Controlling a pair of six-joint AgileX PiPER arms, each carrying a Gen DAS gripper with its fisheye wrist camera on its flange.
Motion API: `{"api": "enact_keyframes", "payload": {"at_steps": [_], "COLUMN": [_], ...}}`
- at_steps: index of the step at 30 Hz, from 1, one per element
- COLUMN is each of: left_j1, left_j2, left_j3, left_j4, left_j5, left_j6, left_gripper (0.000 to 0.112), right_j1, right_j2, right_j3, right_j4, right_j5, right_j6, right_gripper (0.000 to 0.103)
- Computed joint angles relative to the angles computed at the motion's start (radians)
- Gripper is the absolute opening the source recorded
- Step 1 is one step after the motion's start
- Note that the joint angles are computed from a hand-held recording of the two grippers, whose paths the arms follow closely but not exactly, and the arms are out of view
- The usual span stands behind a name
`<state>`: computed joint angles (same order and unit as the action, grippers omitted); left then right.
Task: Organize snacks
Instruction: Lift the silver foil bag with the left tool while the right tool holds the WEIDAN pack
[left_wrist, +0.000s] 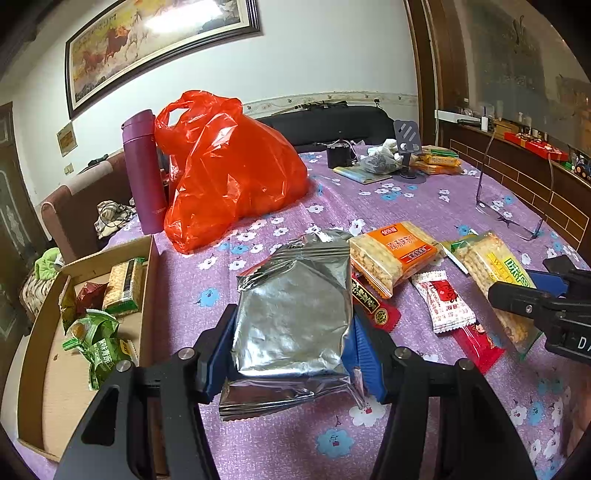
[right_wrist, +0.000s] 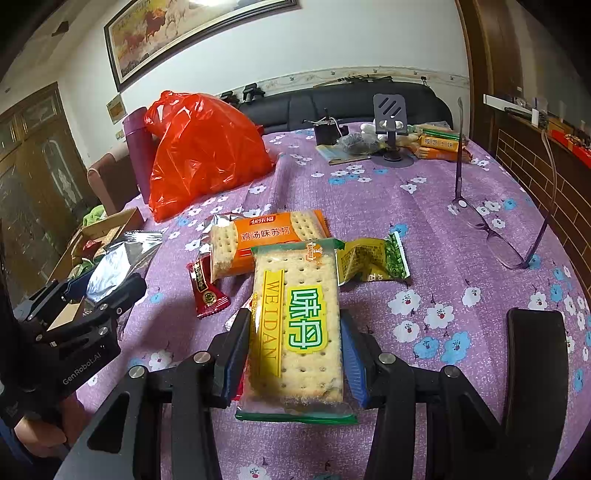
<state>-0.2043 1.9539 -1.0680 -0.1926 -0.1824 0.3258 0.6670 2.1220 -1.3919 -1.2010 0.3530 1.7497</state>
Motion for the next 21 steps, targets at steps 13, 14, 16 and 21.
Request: {"api": "enact_keyframes", "payload": {"at_steps": [13,14,16,21], "left_j1": [-0.004,-0.003,-0.004,-0.008], "left_j2": [-0.009,-0.009,-0.01,-0.014], "left_j3": [0.012,0.011,0.013,0.022], "left_j4": [-0.054,-0.053,-0.06,-0.077], "left_j5": [-0.02,-0.022,-0.028,-0.043], "left_j6": [0.053,0.052,0.059,0.075], "left_gripper": [0.058,0.058,0.058,0.058], "right_j1": [0.002,0.002,0.002,0.002], "right_j2": [-0.001,-0.001,-0.002,-0.005], "right_j3": [0.001,0.0,0.003,0.008], "right_j4": [-0.017,-0.019,-0.026,-0.042], "right_j5": [0.003,0.003,0.002,0.003], "right_j6": [0.018,0.02,0.028,0.044], "right_gripper": [0.05,0.05,0.05,0.05]}}
